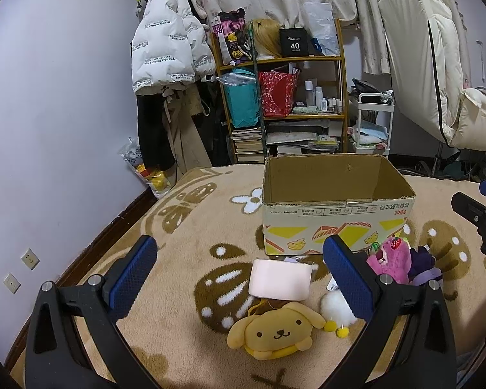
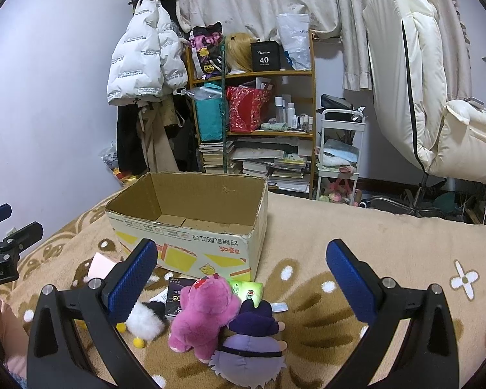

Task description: Organize soft objects

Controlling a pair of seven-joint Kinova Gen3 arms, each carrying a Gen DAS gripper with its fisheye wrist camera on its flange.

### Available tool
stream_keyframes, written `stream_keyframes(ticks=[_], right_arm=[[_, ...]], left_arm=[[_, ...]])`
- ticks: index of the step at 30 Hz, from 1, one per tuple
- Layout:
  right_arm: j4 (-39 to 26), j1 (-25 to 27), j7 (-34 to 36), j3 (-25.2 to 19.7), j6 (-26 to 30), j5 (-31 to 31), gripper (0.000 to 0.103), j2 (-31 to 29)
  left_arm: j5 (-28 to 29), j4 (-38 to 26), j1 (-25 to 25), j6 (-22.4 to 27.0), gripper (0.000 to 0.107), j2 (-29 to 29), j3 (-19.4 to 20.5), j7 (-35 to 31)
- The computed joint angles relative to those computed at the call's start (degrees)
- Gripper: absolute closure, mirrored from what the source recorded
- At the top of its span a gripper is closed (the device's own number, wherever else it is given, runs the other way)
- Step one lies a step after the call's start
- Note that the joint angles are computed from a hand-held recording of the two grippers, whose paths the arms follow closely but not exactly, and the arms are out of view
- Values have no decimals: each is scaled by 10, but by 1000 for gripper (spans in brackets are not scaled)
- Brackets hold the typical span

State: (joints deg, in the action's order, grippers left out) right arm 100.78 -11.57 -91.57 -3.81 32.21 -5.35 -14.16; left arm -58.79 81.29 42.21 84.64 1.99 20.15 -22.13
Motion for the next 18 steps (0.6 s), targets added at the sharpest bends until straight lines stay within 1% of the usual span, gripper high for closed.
stream_keyframes(ticks=[6, 11, 12, 18], right_arm=[[5, -6, 14, 10, -3, -9, 0, -1], [17, -4, 19, 12, -17, -12, 0, -1], [12, -1, 13, 7, -11, -8, 0, 0], [13, -2, 14, 9, -12, -10, 0, 0]], left_arm=[[-3, -1, 2, 2, 6, 2, -1, 1], [-7, -1, 4, 2, 6, 1, -1, 5], [-7, 0, 4, 3, 6, 1, 0, 6], [-9, 1, 5, 7, 6, 2, 1, 9]])
